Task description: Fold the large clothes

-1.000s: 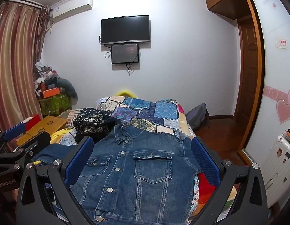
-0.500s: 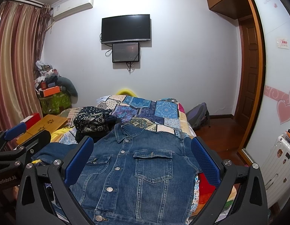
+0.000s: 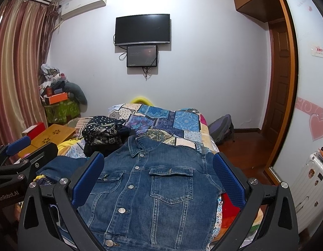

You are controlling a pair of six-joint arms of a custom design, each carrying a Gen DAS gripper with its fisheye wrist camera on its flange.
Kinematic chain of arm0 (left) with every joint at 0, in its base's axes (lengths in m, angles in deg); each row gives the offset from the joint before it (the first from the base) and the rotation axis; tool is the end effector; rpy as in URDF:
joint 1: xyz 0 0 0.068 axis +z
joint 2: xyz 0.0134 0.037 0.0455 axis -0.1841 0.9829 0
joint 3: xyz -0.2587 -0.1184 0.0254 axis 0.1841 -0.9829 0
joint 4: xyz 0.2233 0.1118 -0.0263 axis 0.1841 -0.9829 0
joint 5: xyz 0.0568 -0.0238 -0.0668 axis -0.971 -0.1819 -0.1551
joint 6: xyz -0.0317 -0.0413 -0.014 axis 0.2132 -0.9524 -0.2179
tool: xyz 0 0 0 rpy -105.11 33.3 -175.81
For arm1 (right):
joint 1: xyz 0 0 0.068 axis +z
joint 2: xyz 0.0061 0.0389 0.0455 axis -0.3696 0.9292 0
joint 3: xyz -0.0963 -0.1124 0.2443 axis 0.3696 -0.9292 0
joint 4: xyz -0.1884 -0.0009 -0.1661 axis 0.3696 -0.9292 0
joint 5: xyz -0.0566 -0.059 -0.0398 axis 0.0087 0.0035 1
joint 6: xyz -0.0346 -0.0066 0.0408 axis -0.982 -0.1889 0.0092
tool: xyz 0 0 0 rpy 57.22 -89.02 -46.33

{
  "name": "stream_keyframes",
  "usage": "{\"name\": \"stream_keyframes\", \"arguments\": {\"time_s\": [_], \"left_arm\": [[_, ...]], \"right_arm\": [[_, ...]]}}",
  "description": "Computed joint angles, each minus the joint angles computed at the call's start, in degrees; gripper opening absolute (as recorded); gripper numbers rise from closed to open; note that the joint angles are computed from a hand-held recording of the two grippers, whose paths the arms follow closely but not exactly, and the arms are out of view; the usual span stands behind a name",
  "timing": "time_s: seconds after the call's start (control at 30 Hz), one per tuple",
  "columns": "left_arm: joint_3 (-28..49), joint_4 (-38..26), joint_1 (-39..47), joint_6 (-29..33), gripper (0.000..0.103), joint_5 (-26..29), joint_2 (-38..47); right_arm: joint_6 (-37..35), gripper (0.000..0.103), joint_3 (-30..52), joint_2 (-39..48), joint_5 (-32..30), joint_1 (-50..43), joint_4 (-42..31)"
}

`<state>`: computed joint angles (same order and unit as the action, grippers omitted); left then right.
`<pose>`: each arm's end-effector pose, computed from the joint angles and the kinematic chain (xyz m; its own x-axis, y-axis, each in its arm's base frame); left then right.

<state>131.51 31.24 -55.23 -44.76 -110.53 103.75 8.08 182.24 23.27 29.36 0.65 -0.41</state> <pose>0.3206 -0.2889 0.4252 -0.3278 -0.0720 -0.9420 0.1222 0.9855 -0.1178 0.2998 0.1109 0.4415 -0.3544 -0.0180 -0.9349 -0.0435 0.9991 -0.0027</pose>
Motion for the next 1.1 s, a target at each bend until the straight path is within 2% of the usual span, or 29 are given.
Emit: {"name": "stream_keyframes", "arguments": {"time_s": [1.1], "left_arm": [[0.07,-0.69,2.56,-1.62,0.103,2.3,1.06]], "right_arm": [[0.87,0.103,3.14,2.8,-0.95,-0.87,-3.04]]}}
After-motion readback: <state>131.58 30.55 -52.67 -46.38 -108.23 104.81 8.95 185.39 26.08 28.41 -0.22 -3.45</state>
